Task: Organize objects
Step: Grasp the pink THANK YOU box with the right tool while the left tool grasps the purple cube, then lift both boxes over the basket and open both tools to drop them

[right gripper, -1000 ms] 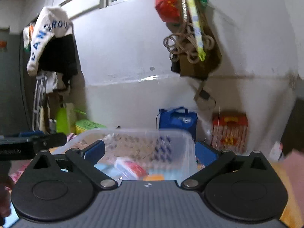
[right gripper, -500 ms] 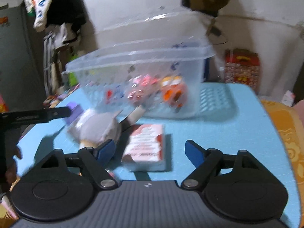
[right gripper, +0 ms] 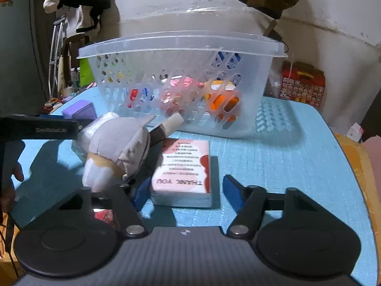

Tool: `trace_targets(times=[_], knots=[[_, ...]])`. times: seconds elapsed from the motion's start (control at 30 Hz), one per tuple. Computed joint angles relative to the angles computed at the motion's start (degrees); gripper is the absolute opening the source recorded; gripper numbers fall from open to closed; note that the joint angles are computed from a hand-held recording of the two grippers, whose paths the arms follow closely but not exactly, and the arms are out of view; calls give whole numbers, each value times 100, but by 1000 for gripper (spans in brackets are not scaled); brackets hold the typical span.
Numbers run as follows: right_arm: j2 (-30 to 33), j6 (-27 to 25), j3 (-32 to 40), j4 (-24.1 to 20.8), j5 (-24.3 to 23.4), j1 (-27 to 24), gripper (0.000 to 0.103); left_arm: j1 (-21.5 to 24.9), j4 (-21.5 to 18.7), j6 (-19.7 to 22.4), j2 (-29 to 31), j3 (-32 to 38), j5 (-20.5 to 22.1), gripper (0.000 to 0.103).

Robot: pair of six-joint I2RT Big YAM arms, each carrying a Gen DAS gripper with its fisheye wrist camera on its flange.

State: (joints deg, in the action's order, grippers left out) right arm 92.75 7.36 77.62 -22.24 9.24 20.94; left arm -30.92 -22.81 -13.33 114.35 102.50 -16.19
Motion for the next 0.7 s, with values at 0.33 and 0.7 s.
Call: trace_targets(times=[0.33, 0.7], knots=[[-320, -66, -294, 130, 106, -112, 55, -98, 711, 300, -311, -557, -70, 42], [-625, 82, -563, 491, 103, -221, 55, -345, 1274, 550, -679, -893, -103, 42]])
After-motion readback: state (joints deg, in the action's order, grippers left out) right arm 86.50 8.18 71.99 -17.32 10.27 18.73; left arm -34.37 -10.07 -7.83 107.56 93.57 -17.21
